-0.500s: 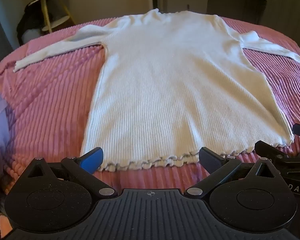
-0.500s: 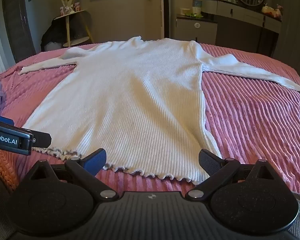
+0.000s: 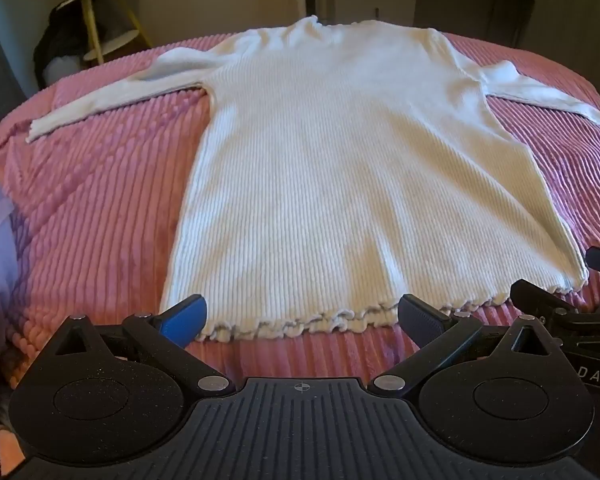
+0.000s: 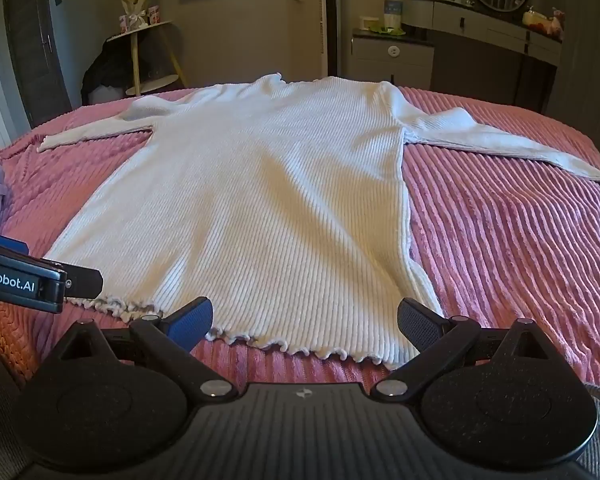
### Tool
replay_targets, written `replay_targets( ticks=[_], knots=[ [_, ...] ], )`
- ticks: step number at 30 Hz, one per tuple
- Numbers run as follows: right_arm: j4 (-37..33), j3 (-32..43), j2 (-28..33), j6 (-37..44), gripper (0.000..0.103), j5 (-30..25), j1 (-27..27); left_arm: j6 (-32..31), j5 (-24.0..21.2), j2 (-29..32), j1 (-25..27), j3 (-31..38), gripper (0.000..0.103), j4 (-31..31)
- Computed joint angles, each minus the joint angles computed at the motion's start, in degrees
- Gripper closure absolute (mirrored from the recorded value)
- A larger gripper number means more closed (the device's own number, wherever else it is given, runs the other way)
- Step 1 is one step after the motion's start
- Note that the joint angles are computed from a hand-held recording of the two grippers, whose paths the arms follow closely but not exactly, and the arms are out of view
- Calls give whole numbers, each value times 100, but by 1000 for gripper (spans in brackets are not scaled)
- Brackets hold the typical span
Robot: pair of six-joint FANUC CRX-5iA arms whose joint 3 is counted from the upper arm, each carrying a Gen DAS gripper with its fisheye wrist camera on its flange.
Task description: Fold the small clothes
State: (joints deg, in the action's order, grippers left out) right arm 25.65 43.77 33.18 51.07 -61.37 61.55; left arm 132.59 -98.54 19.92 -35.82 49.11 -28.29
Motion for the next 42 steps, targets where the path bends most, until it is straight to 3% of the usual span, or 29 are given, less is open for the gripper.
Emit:
replay_targets(
  ticks=[42],
  knots=[
    [5,-118,-88,-68,4,75,-1,66,115,-106,75,-205,0,132]
  ],
)
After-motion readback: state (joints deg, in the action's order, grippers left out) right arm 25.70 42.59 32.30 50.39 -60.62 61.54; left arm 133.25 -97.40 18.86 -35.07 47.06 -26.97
